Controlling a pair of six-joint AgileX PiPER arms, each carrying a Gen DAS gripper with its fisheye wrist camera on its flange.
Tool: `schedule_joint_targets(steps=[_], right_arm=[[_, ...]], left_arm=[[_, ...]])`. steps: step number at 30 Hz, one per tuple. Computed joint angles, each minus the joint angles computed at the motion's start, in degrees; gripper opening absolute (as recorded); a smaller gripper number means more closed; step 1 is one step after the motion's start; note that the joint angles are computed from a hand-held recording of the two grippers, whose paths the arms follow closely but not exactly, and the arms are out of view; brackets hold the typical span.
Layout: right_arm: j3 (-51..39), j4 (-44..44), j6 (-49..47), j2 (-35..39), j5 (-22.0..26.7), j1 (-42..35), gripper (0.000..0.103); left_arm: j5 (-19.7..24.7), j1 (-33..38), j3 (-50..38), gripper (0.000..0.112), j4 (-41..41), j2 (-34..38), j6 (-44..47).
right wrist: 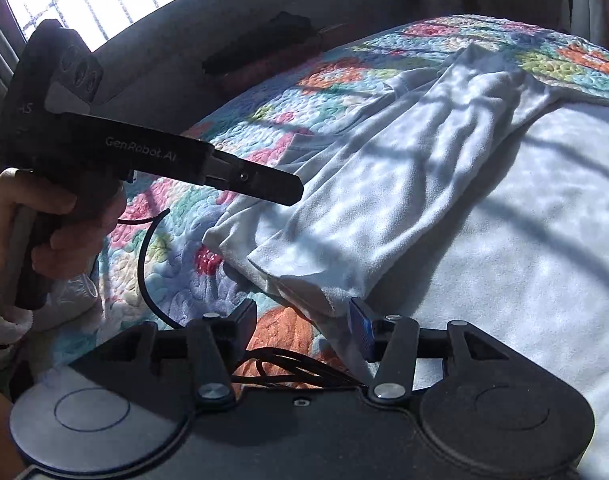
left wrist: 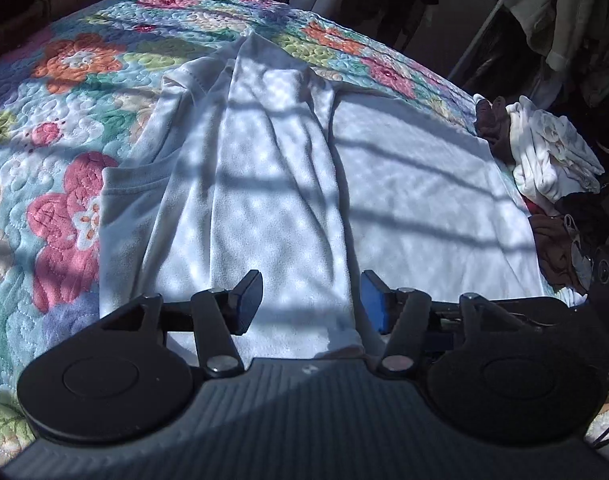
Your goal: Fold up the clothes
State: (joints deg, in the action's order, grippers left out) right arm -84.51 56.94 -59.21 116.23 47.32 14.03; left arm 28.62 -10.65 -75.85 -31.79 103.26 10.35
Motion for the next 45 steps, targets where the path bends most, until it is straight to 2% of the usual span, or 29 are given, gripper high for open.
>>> schedule_joint_targets(steps=[1,4,5,7,9,10,14,15,16,18,20,22,24,25,26,28,31,32,35,38,40,45], right_arm=[[2.4,1.3,-0.4,-2.1,-0.5,-0.8,0.057],[13.0,3.8,-1.0,-12.1,-4.8,-4.2,0.068],[16.6,4.0,-1.8,-15.2,-6.8,-5.8,0.068],[22.7,4.0,-3.1,-21.3,-10.4,-9.2,0.068],[26.8,-0.5,0.9,-25.8,-13.9,-13.1,0.068],[27.6,-3.4,4.8,-26.8,-13.6,-15.5,0.068],[28.4,-13.1,18.7,-28.1,-9.7,-26.4,0.068],[27.7,-15.1,21.7,-27.4,-8.3,-28.1,0.068],[26.0,-19.0,26.7,-26.6,-5.2,-30.4,0.068],[23.0,-21.5,31.1,-25.9,0.7,-33.4,0.068],[22.4,-16.3,28.0,-27.7,6.5,-37.9,0.068],[22.1,-11.4,24.2,-29.8,13.6,-41.9,0.068],[22.0,-11.7,22.9,-32.0,16.2,-42.4,0.069],[22.0,-13.5,23.7,-32.8,15.4,-41.7,0.074],[22.6,-15.0,24.6,-33.3,13.7,-40.9,0.085],[25.2,-15.4,25.0,-32.9,7.8,-39.5,0.092],[24.9,-21.5,37.5,-26.8,-0.5,-37.3,0.092],[24.1,-22.7,40.7,-24.5,-1.6,-37.4,0.092],[21.8,-22.7,48.5,-18.8,-3.2,-38.4,0.091],[18.7,-22.0,52.2,-15.4,-2.6,-37.8,0.091],[16.0,-23.2,54.4,-12.5,-2.5,-36.1,0.091],[9.6,-30.9,66.4,-4.6,-1.6,-31.9,0.091]], left_arm=[[1.3,-0.7,-1.3,0.054,-0.4,0.3,0.4],[3.8,-4.6,-5.8,0.057,2.2,1.9,-0.3],[4.0,-5.9,-6.7,0.059,1.4,2.5,1.3],[2.6,-7.9,-7.0,0.071,-1.8,3.1,5.1],[3.3,-10.6,-9.0,0.072,-4.4,4.8,8.0],[4.1,-11.6,-10.0,0.072,-5.4,5.7,9.2],[10.2,-15.9,-17.2,0.072,-6.5,10.9,9.6],[13.7,-16.5,-20.6,0.072,-5.9,12.8,7.9],[18.9,-16.7,-25.3,0.072,-4.9,15.0,5.1],[29.7,-16.5,-35.1,0.072,-2.8,19.0,-1.8],[34.4,-15.9,-39.2,0.072,-0.4,19.2,-6.4],[32.1,-15.2,-36.6,0.073,1.5,16.0,-6.5],[30.2,-14.0,-34.9,0.077,2.7,14.1,-6.4],[30.9,-13.0,-36.3,0.079,2.2,15.2,-6.2],[30.6,-12.7,-36.3,0.079,1.8,15.8,-5.9],[27.9,-12.9,-34.7,0.079,0.5,17.2,-4.1],[19.9,-15.0,-31.5,0.077,-1.5,19.2,0.6],[17.1,-15.9,-30.5,0.077,-2.1,19.9,2.0],[11.1,-19.4,-30.6,0.076,-0.4,22.5,3.9],[7.5,-23.3,-31.9,0.078,8.6,23.8,-1.7],[7.0,-25.0,-33.3,0.079,12.4,24.7,-3.5],[11.5,-26.5,-37.9,0.079,19.0,27.2,-10.4]])
